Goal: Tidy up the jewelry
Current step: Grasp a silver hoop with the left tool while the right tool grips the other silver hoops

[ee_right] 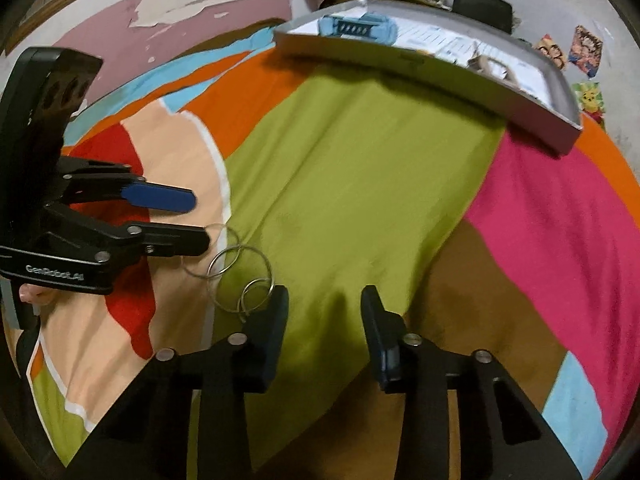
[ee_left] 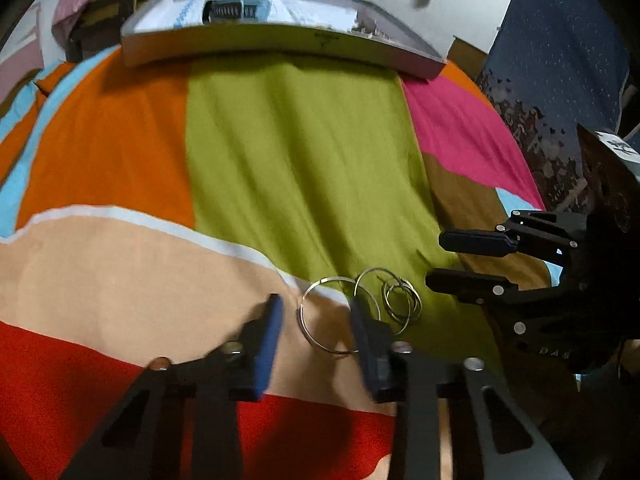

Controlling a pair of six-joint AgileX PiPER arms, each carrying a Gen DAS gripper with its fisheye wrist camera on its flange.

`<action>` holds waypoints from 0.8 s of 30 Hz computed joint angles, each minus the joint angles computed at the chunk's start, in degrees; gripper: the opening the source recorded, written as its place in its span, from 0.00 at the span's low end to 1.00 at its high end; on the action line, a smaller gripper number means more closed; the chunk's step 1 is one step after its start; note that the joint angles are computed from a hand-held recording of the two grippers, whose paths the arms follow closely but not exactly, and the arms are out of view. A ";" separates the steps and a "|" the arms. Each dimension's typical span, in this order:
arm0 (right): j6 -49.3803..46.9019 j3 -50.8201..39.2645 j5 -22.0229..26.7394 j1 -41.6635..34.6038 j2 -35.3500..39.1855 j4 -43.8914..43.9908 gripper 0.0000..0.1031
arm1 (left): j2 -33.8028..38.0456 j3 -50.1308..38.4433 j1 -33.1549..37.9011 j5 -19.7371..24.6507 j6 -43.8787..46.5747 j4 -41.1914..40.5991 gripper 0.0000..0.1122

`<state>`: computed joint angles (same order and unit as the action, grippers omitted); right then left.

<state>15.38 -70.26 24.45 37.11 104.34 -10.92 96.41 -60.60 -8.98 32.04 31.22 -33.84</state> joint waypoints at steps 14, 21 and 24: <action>-8.49 -3.11 2.56 -0.40 3.60 8.42 0.29 | 1.25 -0.47 1.38 1.41 -7.99 1.43 0.03; -8.22 -4.36 3.48 -0.20 4.70 8.02 0.29 | 0.35 -0.57 1.05 -0.14 -17.64 8.56 0.03; -7.56 -6.25 3.96 -0.01 6.27 7.80 0.29 | 0.32 -0.66 1.53 -0.07 -18.24 8.82 0.03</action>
